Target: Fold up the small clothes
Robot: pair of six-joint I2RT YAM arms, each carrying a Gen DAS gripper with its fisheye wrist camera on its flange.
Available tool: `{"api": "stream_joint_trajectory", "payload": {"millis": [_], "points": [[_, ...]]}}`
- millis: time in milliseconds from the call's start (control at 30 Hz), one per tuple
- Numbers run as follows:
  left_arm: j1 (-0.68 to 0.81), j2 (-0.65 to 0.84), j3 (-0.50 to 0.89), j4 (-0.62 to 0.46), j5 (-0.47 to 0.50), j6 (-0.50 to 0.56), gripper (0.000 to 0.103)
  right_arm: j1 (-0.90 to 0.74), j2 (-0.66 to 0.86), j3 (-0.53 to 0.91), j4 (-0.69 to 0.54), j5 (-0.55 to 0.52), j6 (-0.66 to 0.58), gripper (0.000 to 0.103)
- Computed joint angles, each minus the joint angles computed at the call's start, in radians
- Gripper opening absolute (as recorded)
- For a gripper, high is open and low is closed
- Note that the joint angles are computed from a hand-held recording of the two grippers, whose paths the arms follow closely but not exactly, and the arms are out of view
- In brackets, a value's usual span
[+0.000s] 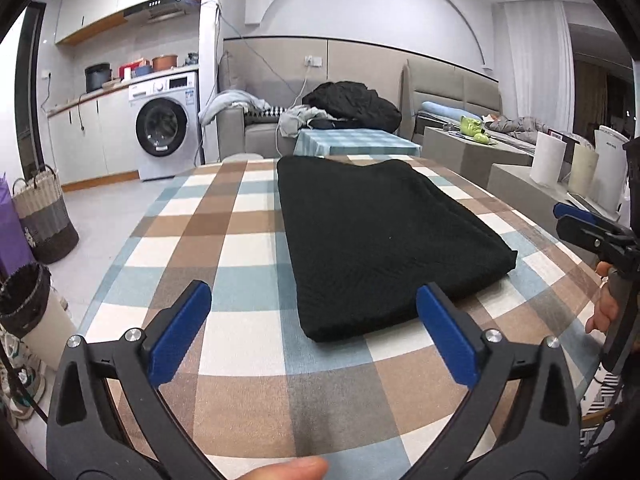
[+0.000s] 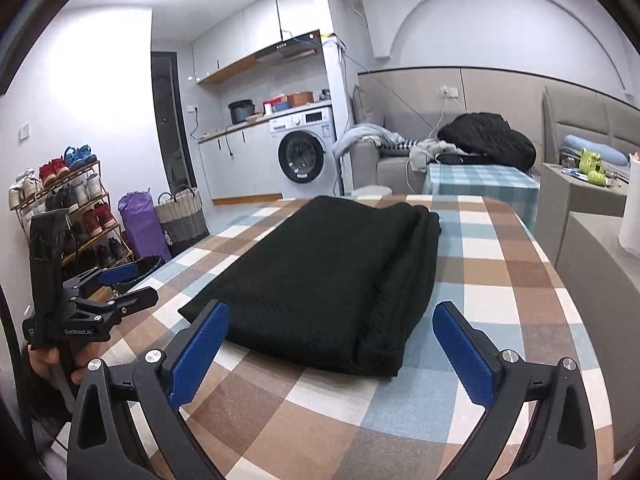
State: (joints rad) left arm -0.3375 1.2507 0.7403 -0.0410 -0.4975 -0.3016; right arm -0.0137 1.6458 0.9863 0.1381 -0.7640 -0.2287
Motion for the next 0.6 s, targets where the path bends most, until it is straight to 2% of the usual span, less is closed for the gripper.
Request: {"api": "stream_joint_trajectory", "payload": {"millis": [67,400,600], "points": [[-0.009,0.005,-0.008,0.019,-0.015,0.012,0.102,0.001,-0.003,-0.021,0.042,0.002,0.012,0.103],[-0.015,0.027,-0.011,0.040,0.001,0.015,0.102,0.026,-0.008,-0.065,0.057,0.031,-0.029,0.103],[-0.003,0.023,-0.019,0.050,0.020,0.009,0.102,0.010,0.030,-0.020,0.019,0.005,-0.001,0.103]]}}
